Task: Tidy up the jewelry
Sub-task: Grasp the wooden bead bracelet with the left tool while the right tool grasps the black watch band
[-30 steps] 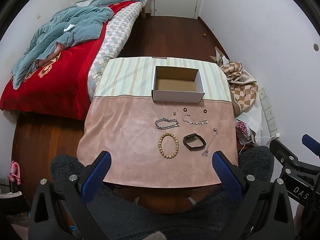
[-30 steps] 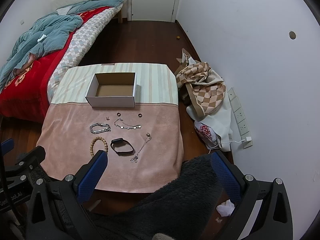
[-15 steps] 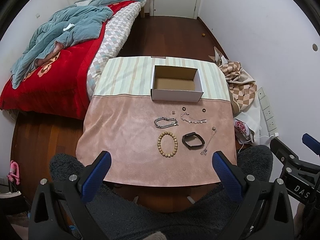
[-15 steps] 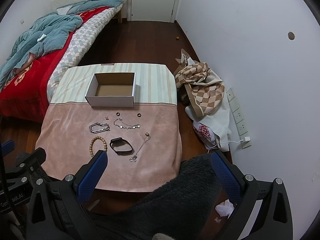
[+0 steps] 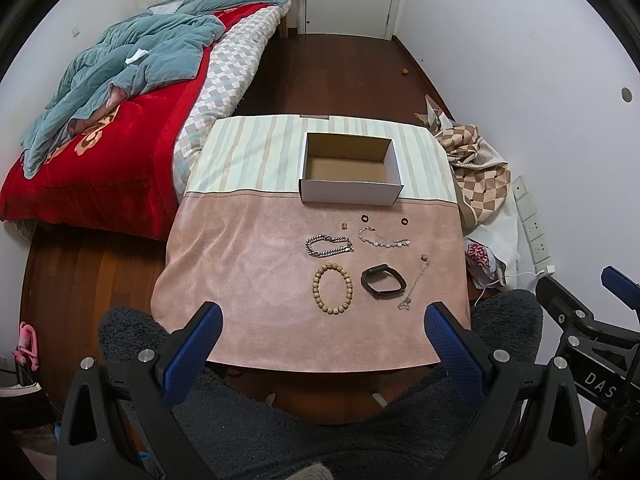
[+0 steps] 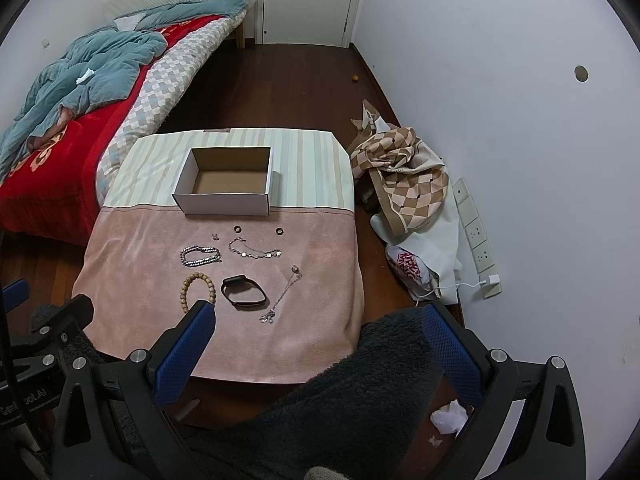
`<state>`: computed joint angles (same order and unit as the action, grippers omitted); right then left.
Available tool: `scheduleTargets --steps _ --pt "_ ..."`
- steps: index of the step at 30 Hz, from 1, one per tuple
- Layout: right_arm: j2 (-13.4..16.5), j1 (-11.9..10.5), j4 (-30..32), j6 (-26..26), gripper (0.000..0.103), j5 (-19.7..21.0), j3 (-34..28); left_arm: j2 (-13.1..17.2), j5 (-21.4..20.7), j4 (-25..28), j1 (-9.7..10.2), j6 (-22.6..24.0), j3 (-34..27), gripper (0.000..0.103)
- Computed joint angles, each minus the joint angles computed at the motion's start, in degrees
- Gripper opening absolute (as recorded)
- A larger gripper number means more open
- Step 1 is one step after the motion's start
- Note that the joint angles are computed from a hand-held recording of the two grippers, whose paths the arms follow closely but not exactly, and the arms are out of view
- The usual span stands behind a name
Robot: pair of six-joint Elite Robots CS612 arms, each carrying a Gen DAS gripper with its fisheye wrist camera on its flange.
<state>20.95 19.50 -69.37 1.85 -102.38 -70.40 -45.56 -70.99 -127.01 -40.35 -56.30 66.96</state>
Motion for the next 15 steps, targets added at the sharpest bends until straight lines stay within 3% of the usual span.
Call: scheduleTargets --steps 4,8,15 --pt "0.2 0.0 -0.2 0.2 0.103 0.1 -0.7 0.1 0.5 -0.9 0.01 0.2 0.0 0.103" --pt "0.7 -0.4 -2.7 0.5 0.103 0.8 -0.1 1.5 4.7 -0.7 0.20 0.0 -1.1 0.103" --pt "0.7 -0.8 -6.8 0.4 0.103 2.8 8.1 6.5 4.6 2.5 2.38 -1.2 -4.1 0.103"
